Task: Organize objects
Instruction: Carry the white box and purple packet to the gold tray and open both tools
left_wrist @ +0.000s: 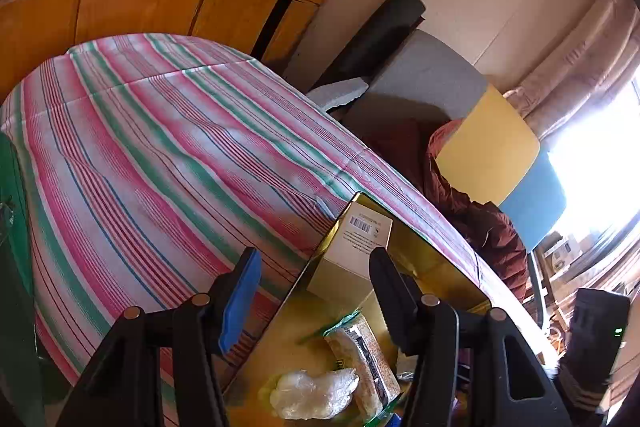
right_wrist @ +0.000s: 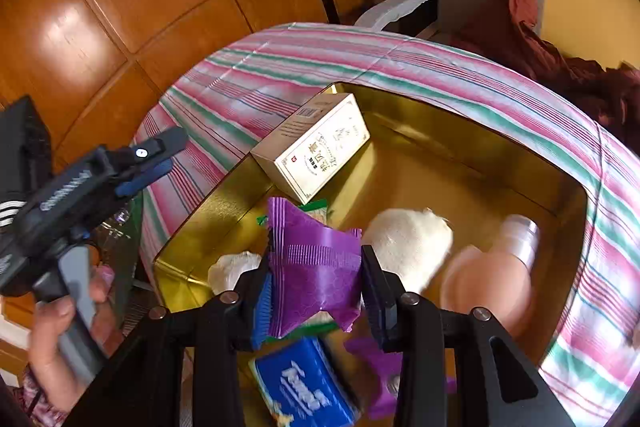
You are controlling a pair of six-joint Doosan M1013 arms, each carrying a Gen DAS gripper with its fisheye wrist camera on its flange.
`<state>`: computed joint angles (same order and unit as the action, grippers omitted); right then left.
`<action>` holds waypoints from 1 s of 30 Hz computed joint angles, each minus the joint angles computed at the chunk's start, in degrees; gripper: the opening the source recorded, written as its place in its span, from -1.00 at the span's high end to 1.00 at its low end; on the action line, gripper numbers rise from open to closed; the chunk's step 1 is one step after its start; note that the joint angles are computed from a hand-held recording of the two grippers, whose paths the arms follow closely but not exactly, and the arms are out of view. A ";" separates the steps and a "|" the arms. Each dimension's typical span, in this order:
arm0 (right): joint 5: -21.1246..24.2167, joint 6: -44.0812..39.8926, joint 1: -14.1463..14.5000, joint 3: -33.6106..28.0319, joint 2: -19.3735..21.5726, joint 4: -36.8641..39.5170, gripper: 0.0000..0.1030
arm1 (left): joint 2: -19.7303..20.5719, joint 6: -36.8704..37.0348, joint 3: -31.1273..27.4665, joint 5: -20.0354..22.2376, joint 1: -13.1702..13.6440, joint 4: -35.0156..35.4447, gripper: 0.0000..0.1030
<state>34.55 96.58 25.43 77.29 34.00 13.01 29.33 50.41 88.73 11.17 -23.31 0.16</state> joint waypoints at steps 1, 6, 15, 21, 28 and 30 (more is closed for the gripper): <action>0.69 1.07 0.26 -1.04 0.75 -1.68 0.24 | 0.00 -0.30 -0.08 0.20 0.10 0.01 -0.10; 1.45 7.68 1.11 -4.20 3.08 -10.15 0.20 | -0.30 -0.53 0.57 -0.64 0.42 -0.94 -0.10; 0.17 14.87 2.60 -3.27 2.08 -21.95 0.03 | -0.34 1.01 0.56 -1.07 -0.03 -1.84 -0.10; -4.97 19.02 2.87 0.72 -0.67 -25.22 -0.12 | -0.42 0.35 0.20 -0.78 -0.75 0.11 -0.11; -6.11 21.58 2.91 3.85 -3.18 -27.03 -0.13 | -0.01 9.40 -0.60 0.67 -1.25 -7.72 -0.11; -6.43 22.66 2.78 4.97 -3.97 -27.50 -0.13 | 0.05 11.09 -0.72 1.10 -1.53 -8.78 -0.11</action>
